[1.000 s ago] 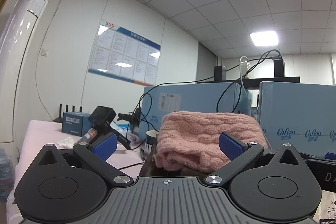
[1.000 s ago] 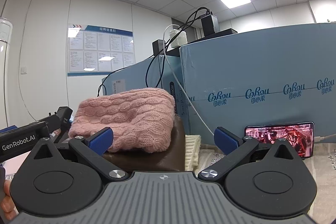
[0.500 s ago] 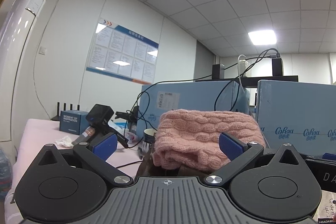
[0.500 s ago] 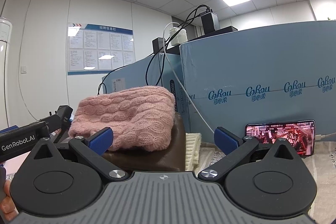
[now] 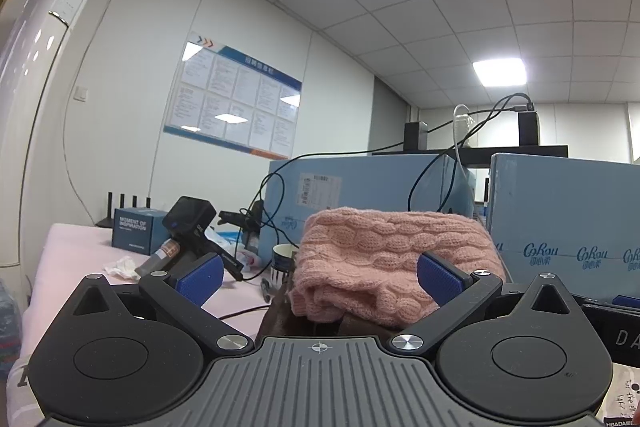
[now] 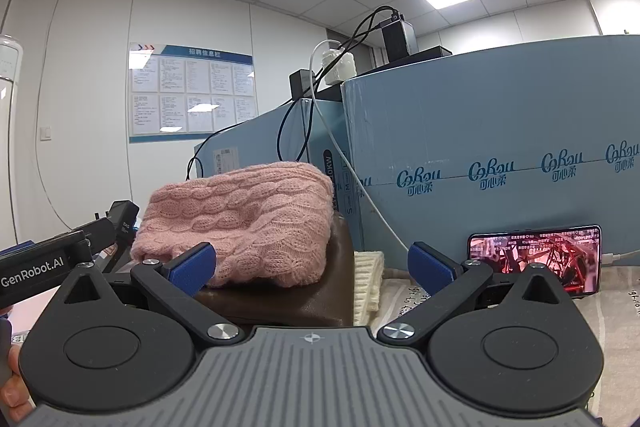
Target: Fold clothes
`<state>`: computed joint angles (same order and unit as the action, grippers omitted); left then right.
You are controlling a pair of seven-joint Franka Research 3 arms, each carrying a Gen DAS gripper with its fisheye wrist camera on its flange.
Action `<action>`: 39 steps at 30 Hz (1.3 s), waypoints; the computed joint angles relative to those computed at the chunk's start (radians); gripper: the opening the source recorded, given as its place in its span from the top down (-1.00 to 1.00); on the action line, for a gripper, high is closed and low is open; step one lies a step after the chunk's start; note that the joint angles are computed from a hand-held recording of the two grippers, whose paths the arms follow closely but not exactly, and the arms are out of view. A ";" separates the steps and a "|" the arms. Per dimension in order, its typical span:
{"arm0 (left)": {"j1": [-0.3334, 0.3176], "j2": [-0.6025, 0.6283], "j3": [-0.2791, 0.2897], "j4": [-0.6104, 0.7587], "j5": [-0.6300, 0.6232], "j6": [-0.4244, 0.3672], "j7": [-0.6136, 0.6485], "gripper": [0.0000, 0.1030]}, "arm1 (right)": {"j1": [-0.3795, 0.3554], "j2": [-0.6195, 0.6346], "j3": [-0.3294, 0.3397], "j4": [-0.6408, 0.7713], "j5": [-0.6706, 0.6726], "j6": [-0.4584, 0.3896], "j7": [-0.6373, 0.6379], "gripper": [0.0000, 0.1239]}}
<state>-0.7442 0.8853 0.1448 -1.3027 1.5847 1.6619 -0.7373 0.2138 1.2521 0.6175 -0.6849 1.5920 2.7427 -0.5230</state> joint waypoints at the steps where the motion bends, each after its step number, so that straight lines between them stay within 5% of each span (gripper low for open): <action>1: 0.000 0.000 0.000 0.000 0.000 0.000 0.000 -1.00 | 0.000 0.000 0.000 0.000 0.000 0.000 0.001 -0.66; 39: 0.003 -0.004 -0.002 -0.004 -0.002 0.009 -0.004 -1.00 | -0.002 -0.001 0.003 -0.004 -0.007 0.001 0.009 -0.66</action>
<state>-0.7409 0.8808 0.1431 -1.3068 1.5832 1.6704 -0.7411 0.2116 1.2509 0.6205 -0.6887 1.5849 2.7435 -0.5142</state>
